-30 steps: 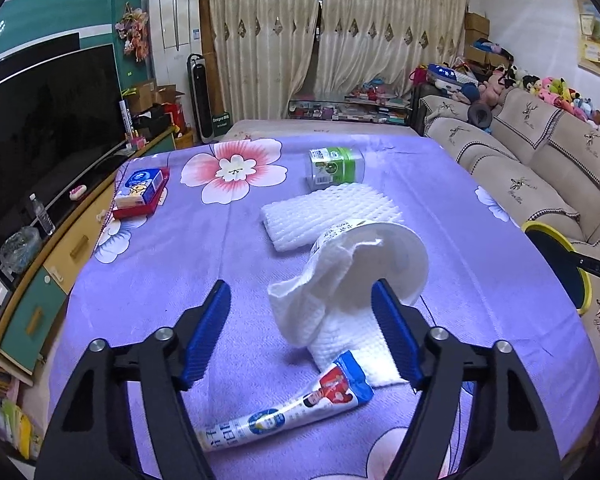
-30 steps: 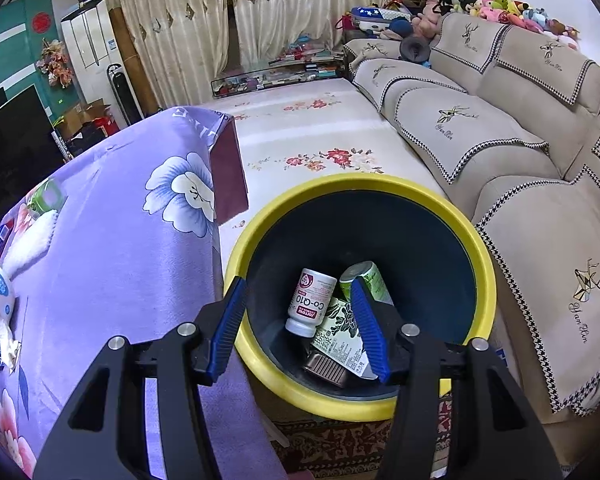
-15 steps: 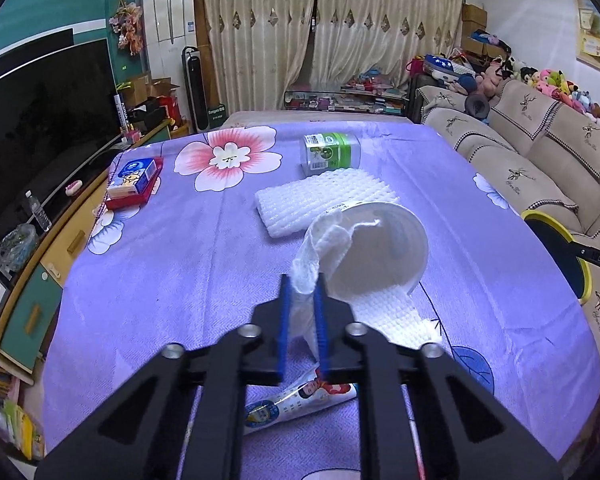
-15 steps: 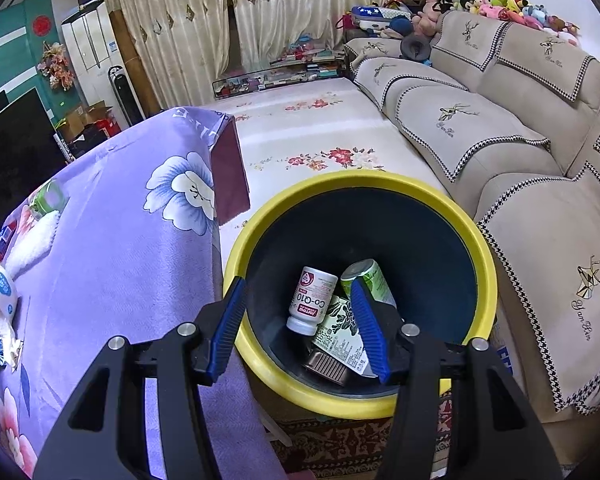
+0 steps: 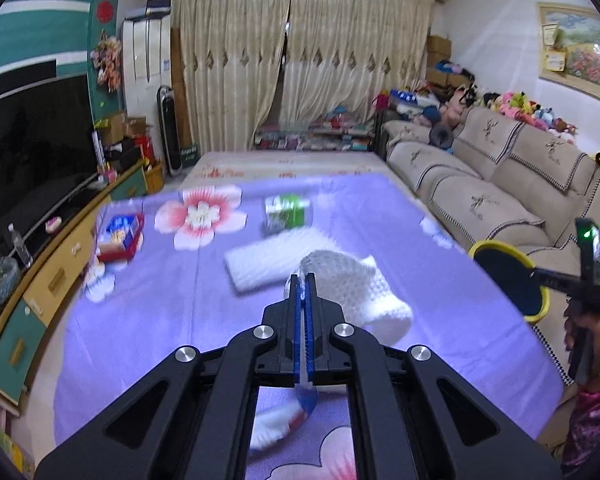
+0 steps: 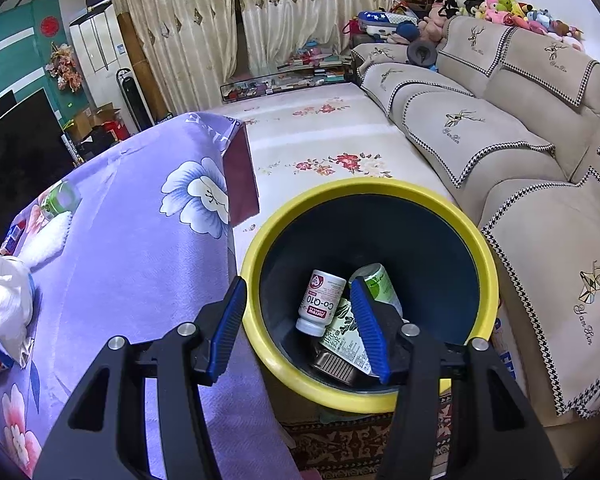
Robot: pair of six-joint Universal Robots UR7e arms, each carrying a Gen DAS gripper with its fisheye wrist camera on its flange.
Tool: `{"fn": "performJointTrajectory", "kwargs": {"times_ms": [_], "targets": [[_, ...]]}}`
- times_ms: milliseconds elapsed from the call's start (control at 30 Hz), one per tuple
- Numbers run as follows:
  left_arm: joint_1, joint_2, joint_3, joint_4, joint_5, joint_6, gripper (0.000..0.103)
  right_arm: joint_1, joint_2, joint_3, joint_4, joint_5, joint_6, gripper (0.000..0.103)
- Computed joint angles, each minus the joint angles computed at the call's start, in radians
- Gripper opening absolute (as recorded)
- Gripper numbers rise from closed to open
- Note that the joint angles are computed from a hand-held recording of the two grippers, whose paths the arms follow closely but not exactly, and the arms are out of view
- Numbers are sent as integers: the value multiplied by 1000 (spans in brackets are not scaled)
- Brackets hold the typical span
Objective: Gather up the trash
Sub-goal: 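Carry the tissue over the bin and release it with the left gripper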
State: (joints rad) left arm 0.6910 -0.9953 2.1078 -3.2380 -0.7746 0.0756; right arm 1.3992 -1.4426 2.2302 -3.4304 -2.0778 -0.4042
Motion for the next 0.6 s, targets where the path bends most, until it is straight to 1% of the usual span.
{"fn": "performJointTrajectory", "kwargs": {"times_ms": [267, 400, 600], "targets": [[-64, -7, -27, -52, 16, 70, 2, -1, -21, 12, -1, 13, -1, 51], [-83, 5, -58, -73, 0, 113, 2, 0, -32, 18, -7, 15, -1, 51], [-100, 45, -126, -51, -50, 144, 2, -12, -64, 36, -16, 23, 2, 51]]}}
